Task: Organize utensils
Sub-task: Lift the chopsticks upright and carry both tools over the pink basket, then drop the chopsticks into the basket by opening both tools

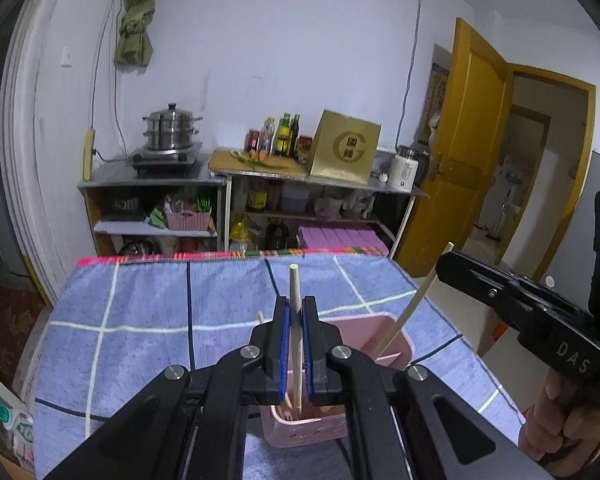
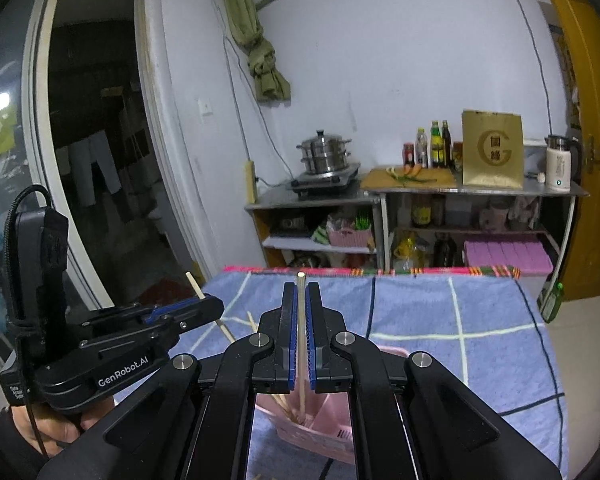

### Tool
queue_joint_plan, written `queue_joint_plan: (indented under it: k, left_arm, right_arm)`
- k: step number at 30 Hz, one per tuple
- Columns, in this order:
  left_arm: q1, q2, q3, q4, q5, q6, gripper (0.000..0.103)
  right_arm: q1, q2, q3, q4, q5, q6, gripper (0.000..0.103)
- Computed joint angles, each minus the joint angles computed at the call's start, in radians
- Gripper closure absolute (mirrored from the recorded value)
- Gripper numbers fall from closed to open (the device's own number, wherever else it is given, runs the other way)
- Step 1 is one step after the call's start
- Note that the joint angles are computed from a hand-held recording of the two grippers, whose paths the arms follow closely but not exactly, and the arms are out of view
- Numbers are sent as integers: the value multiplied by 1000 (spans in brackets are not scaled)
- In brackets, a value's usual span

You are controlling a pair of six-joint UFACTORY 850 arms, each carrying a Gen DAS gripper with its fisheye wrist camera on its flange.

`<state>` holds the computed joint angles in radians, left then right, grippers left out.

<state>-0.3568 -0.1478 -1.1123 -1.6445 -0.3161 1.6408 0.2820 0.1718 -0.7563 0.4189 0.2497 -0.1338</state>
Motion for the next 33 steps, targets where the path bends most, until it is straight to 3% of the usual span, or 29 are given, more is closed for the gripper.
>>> queue_joint_plan:
  k: [9, 18, 23, 28, 31, 33]
  left_arm:
    - [6, -61, -6, 50, 3, -37, 97]
    - [2, -49, 22, 24, 17, 7, 94]
    - [5, -7, 60, -23, 16, 59, 83]
    - [17, 73, 143, -118, 7, 165, 83]
    - [21, 129, 202, -177, 7, 231, 83]
    - [26, 172, 249, -215, 2, 280, 83]
  right_arm:
    - [-15, -70, -8, -30, -29, 42, 99]
    - [-41, -73, -2, -247, -85, 272, 99]
    - [-32, -30, 26, -192, -84, 210, 90]
    - [-10, 52, 88, -137, -70, 155, 89]
    - [23, 115, 139, 39, -40, -20, 88]
    - [35, 149, 166, 64, -33, -39, 88]
